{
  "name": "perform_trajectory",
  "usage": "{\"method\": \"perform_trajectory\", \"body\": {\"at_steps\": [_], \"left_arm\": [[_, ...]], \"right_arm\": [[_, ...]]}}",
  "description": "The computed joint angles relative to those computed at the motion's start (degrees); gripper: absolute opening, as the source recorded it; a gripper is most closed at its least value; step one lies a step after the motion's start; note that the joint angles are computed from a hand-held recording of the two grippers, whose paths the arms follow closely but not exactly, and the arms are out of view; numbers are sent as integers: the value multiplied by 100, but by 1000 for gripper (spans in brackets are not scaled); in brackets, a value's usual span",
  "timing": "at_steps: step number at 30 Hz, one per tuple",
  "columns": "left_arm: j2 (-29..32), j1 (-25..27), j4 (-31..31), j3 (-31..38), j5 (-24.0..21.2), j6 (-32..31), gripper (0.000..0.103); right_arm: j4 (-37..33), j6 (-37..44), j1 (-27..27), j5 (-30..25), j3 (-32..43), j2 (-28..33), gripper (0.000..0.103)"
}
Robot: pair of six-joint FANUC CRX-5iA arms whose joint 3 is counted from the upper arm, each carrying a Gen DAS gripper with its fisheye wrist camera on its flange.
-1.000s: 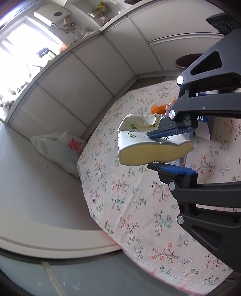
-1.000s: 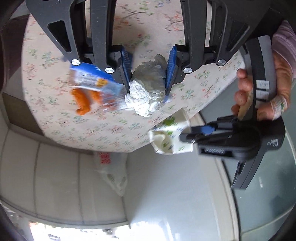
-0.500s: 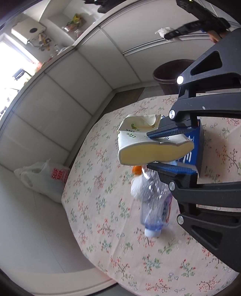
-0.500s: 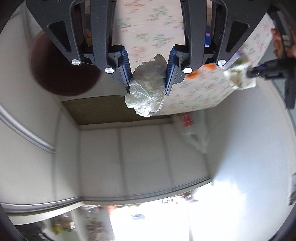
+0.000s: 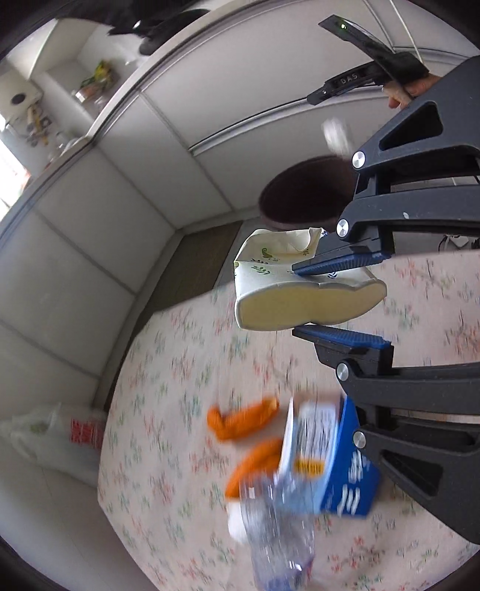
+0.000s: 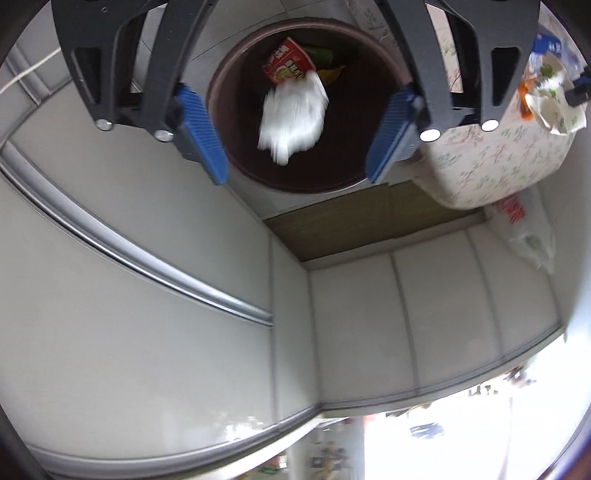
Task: Collect trash
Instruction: 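Carry the tissue over the brown bin and open the right gripper, then carry the paper cup over the brown bin and open the left gripper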
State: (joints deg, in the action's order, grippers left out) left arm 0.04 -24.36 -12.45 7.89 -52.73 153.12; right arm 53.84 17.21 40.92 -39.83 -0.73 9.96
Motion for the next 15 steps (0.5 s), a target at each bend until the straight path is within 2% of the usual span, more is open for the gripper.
{"method": "perform_trajectory", "body": {"at_steps": [1, 3, 6, 10, 15], "left_arm": [[197, -43, 62, 212, 18, -115, 29], [509, -97, 185, 546, 53, -285, 29], [1060, -201, 322, 1203, -23, -583, 29], [1718, -272, 567, 2021, -142, -976, 30], [2614, -350, 749, 3279, -520, -1324, 30]], "right_arm": [[226, -350, -57, -50, -105, -38, 97], [597, -954, -136, -212, -255, -76, 96], [371, -1182, -217, -501, -225, -92, 96], [446, -1713, -274, -985, -301, -109, 96], [637, -2512, -418, -1060, -531, -209, 96]]}}
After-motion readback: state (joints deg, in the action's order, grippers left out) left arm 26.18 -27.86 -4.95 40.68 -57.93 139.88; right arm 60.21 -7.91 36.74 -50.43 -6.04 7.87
